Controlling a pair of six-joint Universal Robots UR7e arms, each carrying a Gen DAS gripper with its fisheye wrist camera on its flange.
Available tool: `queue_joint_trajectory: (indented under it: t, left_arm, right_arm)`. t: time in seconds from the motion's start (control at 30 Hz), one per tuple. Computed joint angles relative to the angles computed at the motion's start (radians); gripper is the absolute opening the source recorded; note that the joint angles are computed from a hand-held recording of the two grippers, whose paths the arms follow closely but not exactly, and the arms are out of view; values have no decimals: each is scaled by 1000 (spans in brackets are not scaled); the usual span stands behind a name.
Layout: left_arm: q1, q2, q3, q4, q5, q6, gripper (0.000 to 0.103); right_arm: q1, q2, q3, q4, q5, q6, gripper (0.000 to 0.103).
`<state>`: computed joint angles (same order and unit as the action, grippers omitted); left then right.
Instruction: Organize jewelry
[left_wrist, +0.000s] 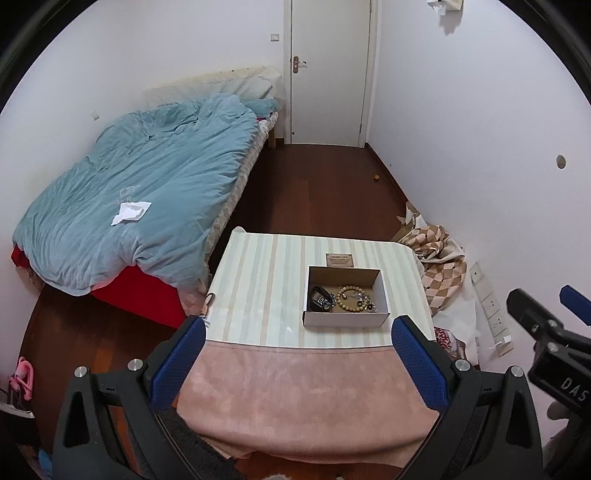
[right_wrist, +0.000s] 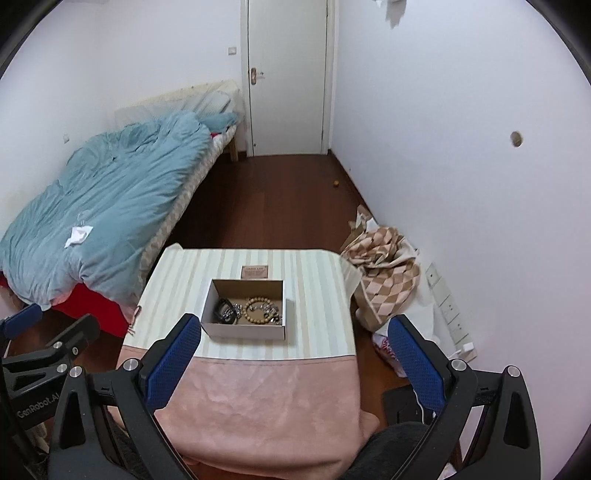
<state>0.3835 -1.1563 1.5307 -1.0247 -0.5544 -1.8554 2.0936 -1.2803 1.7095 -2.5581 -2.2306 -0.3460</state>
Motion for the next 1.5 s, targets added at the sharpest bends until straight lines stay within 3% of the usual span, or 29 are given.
queue_joint_trajectory:
  t: [0.2,0.37,0.67,0.97,1.5]
  left_arm:
    - [-22,13,-23,47,-9,-39,103]
    - [-5,23,-28,19,-14,-7,103]
    - [81,35,-41,-67,-11,63,103]
    - [172,59,-60,-131,-24,168,103]
    - [226,75,-69,-191,-38,244,103]
  right_arm:
    - [11,-23,2,42,-1,19,103]
    - [-2,-3,-10,49,-8,24,103]
    - [-28,99,-71,8,-41,7,103]
    - [-77,225,-178,81,-48,37,103]
    - [-101,296,-241,163,-69,61,103]
